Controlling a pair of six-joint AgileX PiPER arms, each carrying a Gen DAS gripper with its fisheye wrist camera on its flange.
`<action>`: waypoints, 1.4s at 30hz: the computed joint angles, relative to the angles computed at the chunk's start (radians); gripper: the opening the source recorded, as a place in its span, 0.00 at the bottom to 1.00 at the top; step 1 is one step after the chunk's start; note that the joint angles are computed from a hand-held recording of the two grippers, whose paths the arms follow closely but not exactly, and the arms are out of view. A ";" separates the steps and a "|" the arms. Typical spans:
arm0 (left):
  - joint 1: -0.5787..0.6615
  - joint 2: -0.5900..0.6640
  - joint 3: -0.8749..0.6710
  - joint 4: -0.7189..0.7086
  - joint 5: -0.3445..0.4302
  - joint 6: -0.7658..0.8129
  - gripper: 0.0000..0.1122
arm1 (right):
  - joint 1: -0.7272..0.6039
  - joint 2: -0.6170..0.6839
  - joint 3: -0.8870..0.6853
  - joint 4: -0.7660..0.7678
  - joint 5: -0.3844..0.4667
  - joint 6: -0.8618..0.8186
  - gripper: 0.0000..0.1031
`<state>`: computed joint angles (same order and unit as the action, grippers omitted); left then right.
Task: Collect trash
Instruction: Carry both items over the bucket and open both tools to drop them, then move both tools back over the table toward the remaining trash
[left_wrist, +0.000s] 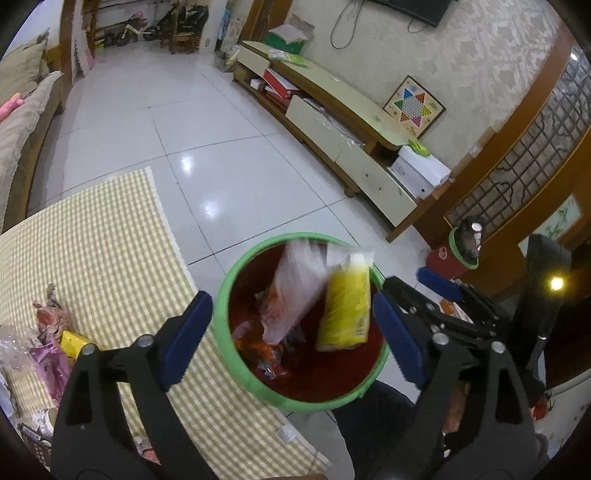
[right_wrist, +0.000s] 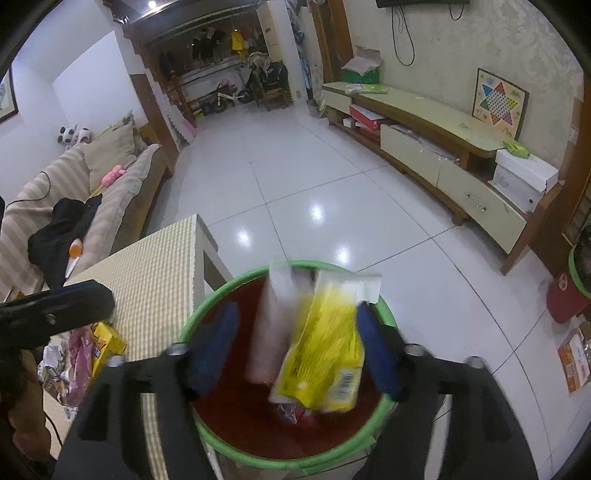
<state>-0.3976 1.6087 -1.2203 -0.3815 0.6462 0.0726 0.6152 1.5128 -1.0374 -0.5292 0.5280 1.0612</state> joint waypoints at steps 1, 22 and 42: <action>0.012 -0.013 0.011 -0.004 -0.001 0.001 0.81 | 0.013 -0.004 0.001 -0.023 0.006 0.027 0.73; 0.350 -0.397 0.235 0.060 0.124 0.018 0.87 | 0.317 0.075 -0.242 -0.129 0.252 0.131 0.93; 1.285 -0.519 0.332 -0.291 0.533 0.799 0.87 | 0.555 0.391 -0.686 -0.082 0.409 0.046 0.93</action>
